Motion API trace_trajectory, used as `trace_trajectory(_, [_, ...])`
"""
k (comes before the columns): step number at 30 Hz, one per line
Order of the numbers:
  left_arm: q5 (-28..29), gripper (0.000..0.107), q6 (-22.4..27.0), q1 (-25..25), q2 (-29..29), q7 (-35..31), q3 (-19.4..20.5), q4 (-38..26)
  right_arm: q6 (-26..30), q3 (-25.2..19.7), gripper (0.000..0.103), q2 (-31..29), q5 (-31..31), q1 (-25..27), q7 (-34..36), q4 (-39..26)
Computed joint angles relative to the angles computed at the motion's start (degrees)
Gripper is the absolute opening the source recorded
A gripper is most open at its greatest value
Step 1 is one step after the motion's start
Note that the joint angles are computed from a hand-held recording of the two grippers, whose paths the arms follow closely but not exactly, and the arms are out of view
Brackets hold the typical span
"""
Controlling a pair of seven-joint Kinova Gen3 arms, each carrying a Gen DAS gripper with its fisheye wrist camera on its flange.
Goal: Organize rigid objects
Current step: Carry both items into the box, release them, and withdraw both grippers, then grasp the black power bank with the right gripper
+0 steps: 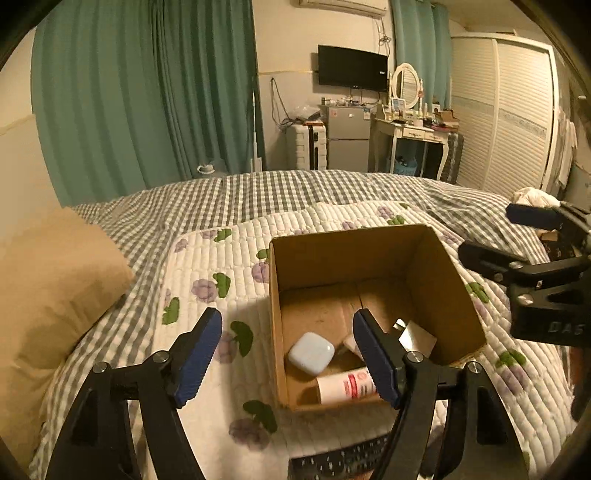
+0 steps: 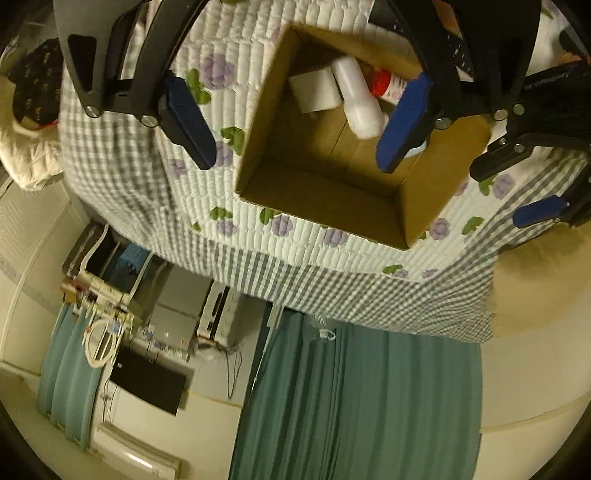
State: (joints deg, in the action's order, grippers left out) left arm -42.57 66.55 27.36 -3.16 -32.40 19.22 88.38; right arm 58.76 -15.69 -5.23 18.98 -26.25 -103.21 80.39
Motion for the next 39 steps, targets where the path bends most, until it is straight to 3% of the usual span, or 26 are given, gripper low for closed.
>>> trace_trajectory(5, [-0.8,0.086,3.1,1.1,-2.5,2.1,2.7,0.7,4.1,-1.9,0.092,-4.1,-0.2,-0.2,0.1,-0.1])
trace_trajectory(10, [-3.9,0.099,7.6,2.1,-4.3,8.3,7.0,2.7,6.5,-4.1,0.094,-8.5,-2.4,0.9,1.4,1.1])
trace_trajectory(15, [-2.3,0.103,7.8,1.5,-6.5,11.9,8.7,6.1,6.4,-3.9,0.103,-12.7,-7.6,2.1,2.9,5.5])
trace_trajectory(21, [2.4,0.103,4.9,1.1,-6.8,15.4,9.3,12.3,4.4,-6.5,0.103,-15.3,-9.9,5.2,0.9,15.9])
trace_trajectory(24, [5.4,0.103,3.0,1.7,-5.8,15.6,8.8,14.4,4.1,-7.2,0.103,-14.8,-10.1,5.7,-0.7,19.7])
trace_trajectory(29, [7.3,0.103,4.1,3.9,-3.8,17.1,8.8,15.4,3.2,-4.2,0.103,-14.3,-13.6,4.1,0.0,23.0])
trace_trajectory(34, [9.3,0.103,3.5,4.3,-4.6,17.7,7.0,16.2,5.9,-2.9,0.103,-9.8,-15.0,3.4,0.8,21.9])
trace_trajectory(39, [9.0,0.103,4.5,4.5,-3.4,17.3,6.9,15.6,9.3,-4.2,0.099,-4.9,-11.2,0.9,-1.3,20.5])
